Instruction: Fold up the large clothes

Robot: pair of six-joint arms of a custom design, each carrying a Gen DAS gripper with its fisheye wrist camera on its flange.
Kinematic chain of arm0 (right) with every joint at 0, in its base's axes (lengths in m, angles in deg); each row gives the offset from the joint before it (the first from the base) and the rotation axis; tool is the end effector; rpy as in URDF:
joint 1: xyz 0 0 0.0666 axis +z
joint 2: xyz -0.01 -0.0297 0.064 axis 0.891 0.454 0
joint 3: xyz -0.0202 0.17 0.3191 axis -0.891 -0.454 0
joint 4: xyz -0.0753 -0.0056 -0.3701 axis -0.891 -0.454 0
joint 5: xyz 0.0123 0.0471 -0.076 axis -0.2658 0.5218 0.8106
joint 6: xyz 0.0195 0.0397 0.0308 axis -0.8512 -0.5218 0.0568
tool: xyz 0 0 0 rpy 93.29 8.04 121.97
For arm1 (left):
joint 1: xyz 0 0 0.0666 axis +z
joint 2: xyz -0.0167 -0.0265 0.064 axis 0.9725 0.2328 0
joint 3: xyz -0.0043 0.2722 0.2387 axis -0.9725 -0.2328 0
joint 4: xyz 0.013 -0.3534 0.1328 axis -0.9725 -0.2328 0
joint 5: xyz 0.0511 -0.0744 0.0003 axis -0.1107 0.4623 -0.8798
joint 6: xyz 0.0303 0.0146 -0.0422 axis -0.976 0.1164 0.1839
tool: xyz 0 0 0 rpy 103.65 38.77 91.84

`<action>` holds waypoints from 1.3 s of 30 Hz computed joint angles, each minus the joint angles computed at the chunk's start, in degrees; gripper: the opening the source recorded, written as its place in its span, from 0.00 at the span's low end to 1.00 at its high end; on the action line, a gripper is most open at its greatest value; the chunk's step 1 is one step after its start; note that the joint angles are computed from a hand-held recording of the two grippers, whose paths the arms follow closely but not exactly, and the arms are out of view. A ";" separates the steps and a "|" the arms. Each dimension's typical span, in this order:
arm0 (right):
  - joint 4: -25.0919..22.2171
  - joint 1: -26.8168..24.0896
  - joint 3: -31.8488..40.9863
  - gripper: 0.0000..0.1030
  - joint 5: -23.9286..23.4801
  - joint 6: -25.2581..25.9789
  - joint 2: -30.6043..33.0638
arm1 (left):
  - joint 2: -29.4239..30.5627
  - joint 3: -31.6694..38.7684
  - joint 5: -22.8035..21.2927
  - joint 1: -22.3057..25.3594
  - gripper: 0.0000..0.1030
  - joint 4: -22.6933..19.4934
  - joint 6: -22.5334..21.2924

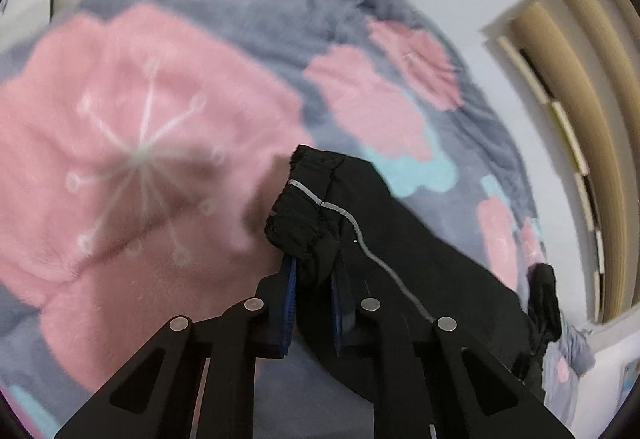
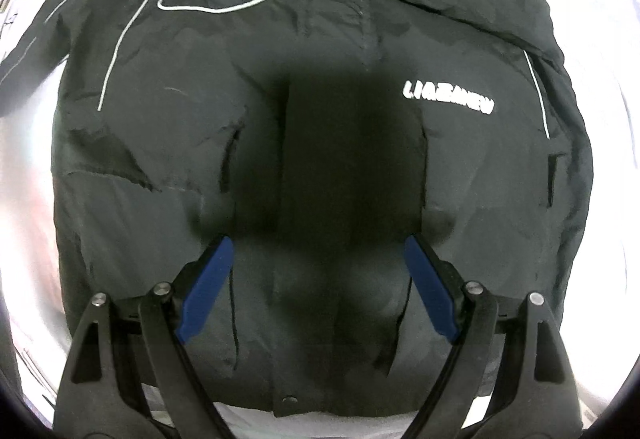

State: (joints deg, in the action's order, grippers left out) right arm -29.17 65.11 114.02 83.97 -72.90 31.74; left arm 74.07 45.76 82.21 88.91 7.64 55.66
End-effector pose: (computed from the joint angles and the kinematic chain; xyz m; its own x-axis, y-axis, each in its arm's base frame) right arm 0.4135 0.0150 0.2983 -0.9889 0.1471 0.0194 0.1472 0.9891 0.0047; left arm 0.6053 0.1229 0.3221 -0.6057 -0.6528 -0.4549 -0.4231 0.7484 -0.5107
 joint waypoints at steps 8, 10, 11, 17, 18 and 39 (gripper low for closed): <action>0.96 2.00 3.72 0.83 -2.81 0.95 3.26 | -8.67 -0.43 -0.28 -5.56 0.13 0.72 -7.10; 1.51 2.33 4.47 0.83 -3.41 1.71 3.77 | -10.02 0.35 -0.66 -8.13 0.13 0.52 -8.65; 1.79 2.42 4.91 0.83 -3.75 2.14 4.03 | -10.47 0.86 -1.14 -9.57 0.13 0.37 -9.16; 4.30 0.83 5.81 0.83 -6.18 3.92 3.68 | -9.60 6.30 -5.50 -20.05 0.13 -2.20 -14.34; 4.26 0.16 6.06 0.83 -6.62 4.19 3.62 | -8.83 7.71 -5.68 -21.84 0.13 -2.99 -14.95; 6.73 -14.54 5.09 0.83 -10.25 11.75 3.44 | 26.69 53.36 -1.25 -44.33 0.18 -29.07 -15.52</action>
State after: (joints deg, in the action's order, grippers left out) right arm -22.44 50.57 119.10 73.73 -61.15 35.18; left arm 100.76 99.12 80.97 44.58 -21.43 40.14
